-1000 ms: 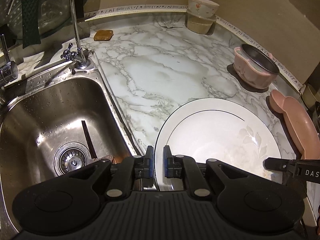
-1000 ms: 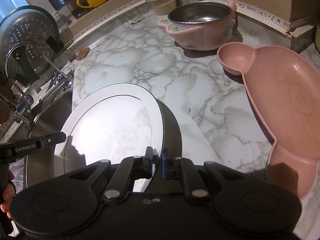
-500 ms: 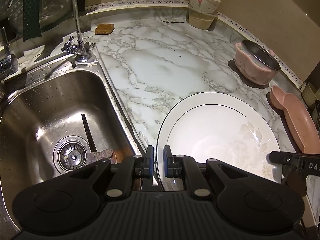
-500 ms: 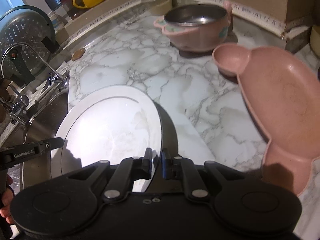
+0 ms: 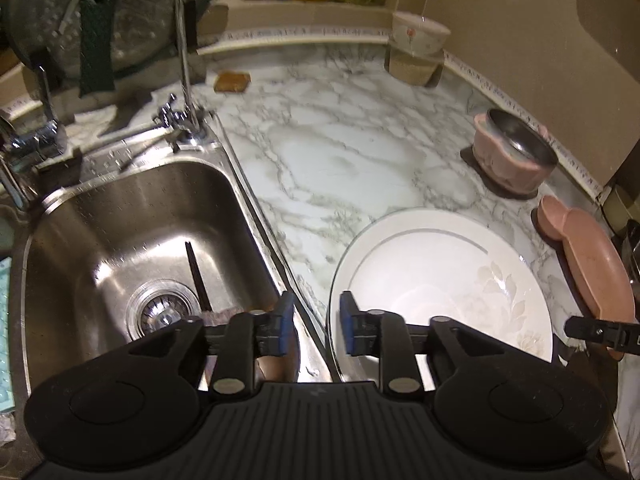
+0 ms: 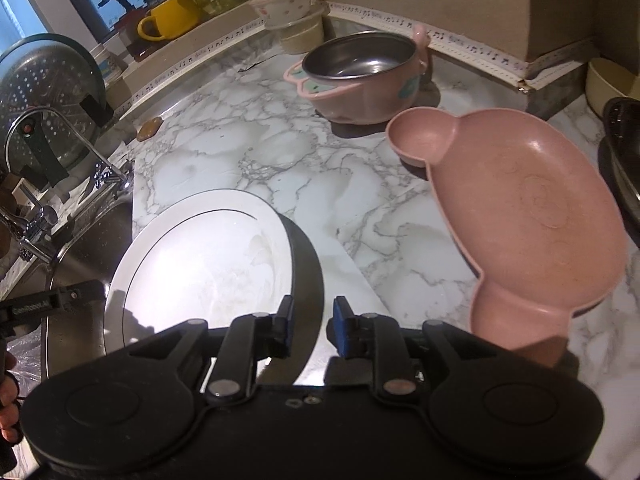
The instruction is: Organize plates and bowls
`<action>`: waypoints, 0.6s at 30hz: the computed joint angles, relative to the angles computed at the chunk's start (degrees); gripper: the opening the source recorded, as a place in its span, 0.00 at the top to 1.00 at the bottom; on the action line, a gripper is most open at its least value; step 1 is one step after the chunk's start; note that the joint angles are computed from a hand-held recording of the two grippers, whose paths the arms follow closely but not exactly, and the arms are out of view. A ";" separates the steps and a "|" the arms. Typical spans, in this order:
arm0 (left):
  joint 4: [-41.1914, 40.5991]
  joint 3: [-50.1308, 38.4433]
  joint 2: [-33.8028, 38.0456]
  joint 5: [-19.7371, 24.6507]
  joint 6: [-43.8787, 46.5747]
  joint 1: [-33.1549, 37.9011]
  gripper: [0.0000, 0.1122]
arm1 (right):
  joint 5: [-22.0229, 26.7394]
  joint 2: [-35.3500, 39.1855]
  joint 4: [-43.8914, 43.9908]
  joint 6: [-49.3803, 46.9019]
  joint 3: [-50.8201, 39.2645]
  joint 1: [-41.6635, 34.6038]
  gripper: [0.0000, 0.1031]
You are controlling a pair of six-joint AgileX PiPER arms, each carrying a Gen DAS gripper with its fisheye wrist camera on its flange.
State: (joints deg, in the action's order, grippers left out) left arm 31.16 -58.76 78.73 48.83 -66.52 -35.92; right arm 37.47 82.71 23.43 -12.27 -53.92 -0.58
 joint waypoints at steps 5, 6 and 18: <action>2.32 -2.11 -1.08 2.37 -1.61 -2.45 0.47 | 1.19 -3.60 0.79 -1.23 1.10 -2.77 0.77; 3.22 -2.69 -0.95 3.13 -2.35 -3.30 0.46 | 1.40 -4.27 0.60 -1.44 1.30 -3.28 0.77; 7.61 -14.43 6.83 2.86 1.67 -11.92 0.31 | 4.75 -11.75 3.44 -8.59 3.35 -14.25 0.57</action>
